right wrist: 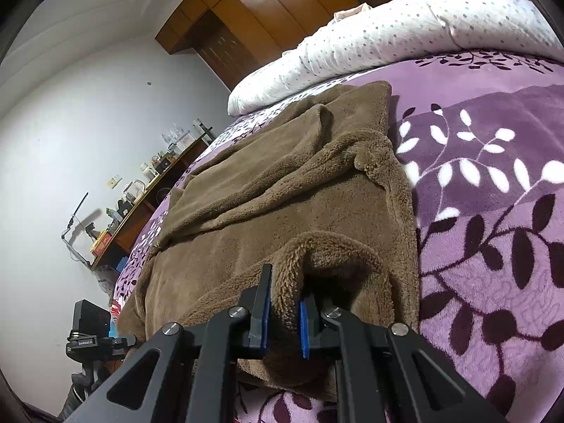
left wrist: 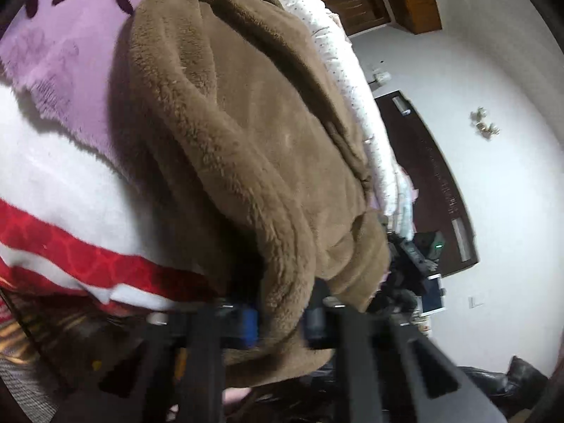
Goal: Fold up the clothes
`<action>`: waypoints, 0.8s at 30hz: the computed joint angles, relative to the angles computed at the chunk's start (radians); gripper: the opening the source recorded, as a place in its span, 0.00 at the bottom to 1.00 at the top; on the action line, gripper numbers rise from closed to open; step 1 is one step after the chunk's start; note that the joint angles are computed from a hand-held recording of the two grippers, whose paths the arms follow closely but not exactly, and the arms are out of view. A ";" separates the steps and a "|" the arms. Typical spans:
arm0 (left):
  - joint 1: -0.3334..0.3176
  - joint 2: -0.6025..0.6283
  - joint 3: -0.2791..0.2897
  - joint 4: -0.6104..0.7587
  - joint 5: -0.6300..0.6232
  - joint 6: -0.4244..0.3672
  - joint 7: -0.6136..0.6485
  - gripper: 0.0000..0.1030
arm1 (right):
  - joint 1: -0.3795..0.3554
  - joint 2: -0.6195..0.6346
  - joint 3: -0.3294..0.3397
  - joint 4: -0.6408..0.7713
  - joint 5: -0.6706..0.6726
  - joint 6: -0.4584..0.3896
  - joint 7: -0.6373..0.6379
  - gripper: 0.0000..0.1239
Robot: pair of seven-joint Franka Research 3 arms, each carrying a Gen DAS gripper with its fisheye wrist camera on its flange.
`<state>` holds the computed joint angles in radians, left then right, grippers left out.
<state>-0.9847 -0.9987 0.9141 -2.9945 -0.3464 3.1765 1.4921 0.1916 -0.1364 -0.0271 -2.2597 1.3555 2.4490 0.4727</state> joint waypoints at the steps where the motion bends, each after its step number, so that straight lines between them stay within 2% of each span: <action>1: 0.003 -0.024 0.001 -0.008 -0.001 0.014 0.000 0.16 | -0.001 -0.001 -0.001 -0.001 0.000 -0.004 0.002 0.10; 7: 0.020 -0.123 0.017 -0.010 0.036 0.078 -0.020 0.15 | -0.007 -0.016 -0.010 -0.003 0.024 -0.039 0.004 0.10; 9: -0.004 -0.119 0.042 0.026 0.054 0.098 -0.030 0.15 | -0.005 -0.017 -0.006 0.004 0.035 -0.016 0.004 0.10; 14: -0.113 -0.045 0.139 0.142 0.097 0.095 -0.040 0.15 | 0.002 0.003 0.005 0.032 0.030 0.048 0.031 0.10; 16: -0.154 -0.027 0.184 0.175 0.098 0.079 -0.045 0.24 | 0.005 0.018 0.009 0.039 0.014 0.060 0.043 0.10; 18: -0.190 -0.026 0.217 0.189 0.093 0.072 -0.046 0.42 | 0.006 0.030 0.012 0.044 0.006 0.067 0.049 0.10; 23: -0.233 -0.043 0.246 0.196 0.088 0.090 -0.039 0.41 | 0.002 0.033 0.009 0.048 0.024 0.047 0.026 0.10; 24: -0.232 -0.064 0.249 0.191 0.090 0.101 -0.038 0.36 | 0.000 0.030 0.006 0.049 0.034 0.036 0.018 0.10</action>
<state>-1.2163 -1.0626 1.1633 -2.8031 -0.2564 3.2776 1.4536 0.1921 -0.1065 -0.0211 -2.2110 1.3891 2.4852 0.4912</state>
